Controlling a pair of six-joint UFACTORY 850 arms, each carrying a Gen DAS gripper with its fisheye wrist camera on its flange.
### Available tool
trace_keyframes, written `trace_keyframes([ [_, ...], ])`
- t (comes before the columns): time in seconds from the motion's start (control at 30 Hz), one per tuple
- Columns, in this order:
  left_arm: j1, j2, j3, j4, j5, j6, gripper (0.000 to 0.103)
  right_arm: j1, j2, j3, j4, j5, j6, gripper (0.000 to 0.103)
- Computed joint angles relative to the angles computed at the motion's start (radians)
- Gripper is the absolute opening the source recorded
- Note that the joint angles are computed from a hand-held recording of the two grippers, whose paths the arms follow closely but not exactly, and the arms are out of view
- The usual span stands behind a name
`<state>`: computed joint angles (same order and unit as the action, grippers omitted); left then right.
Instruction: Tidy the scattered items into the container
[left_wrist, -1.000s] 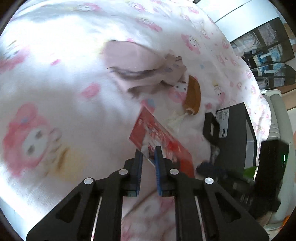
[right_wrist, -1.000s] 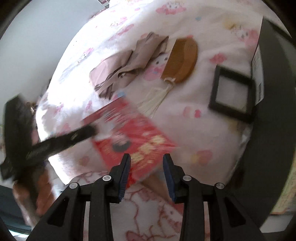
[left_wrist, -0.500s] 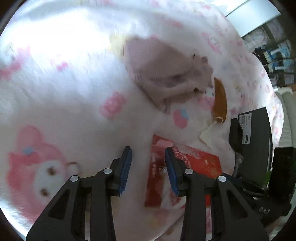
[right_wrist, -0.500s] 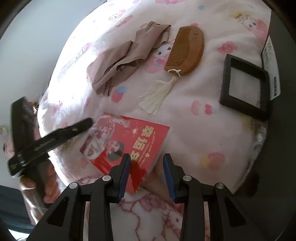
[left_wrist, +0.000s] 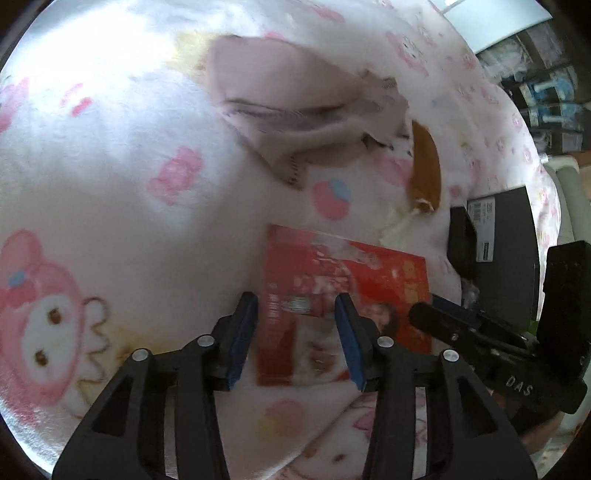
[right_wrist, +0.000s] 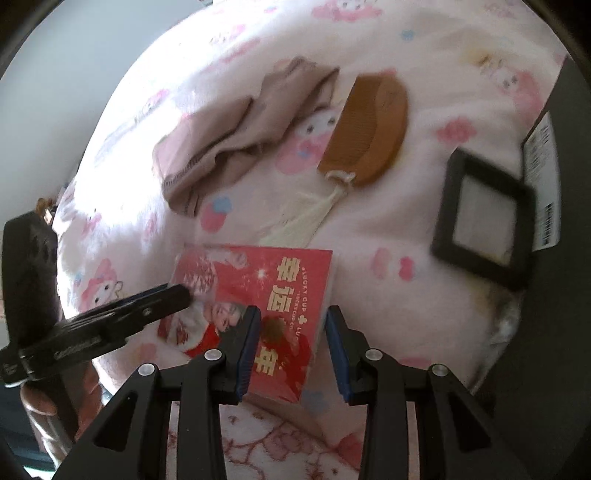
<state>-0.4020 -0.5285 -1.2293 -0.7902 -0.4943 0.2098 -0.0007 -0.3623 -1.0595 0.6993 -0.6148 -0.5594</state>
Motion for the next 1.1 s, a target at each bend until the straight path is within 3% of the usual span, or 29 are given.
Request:
trace_keyframes([
  [0.17, -0.032, 0.065, 0.003, 0.013, -0.002, 0.008, 0.045, -0.022, 0.092, 0.047, 0.020, 0.023, -0.028, 0.034],
  [0.47, -0.111, 0.187, 0.010, -0.026, 0.057, 0.079, 0.046, -0.136, 0.319, 0.157, 0.114, 0.026, -0.152, 0.034],
  [0.67, -0.188, 0.117, -0.129, -0.038, 0.014, 0.102, 0.046, -0.264, 0.457, 0.231, 0.159, 0.063, -0.242, 0.034],
  [0.77, -0.237, 0.065, -0.217, -0.053, -0.004, 0.119, 0.046, -0.327, 0.471, 0.240, 0.166, 0.065, -0.262, 0.034],
  [0.87, -0.265, 0.002, -0.301, -0.168, -0.042, 0.240, 0.052, -0.405, 0.458, 0.239, 0.181, 0.086, -0.286, 0.035],
  [0.97, -0.302, -0.090, -0.431, -0.102, -0.080, 0.183, 0.052, -0.461, 0.424, 0.218, 0.154, 0.099, -0.287, 0.035],
  [1.1, -0.350, -0.202, -0.578, 0.099, -0.110, -0.016, 0.050, -0.509, 0.368, 0.194, 0.163, 0.114, -0.341, 0.035],
])
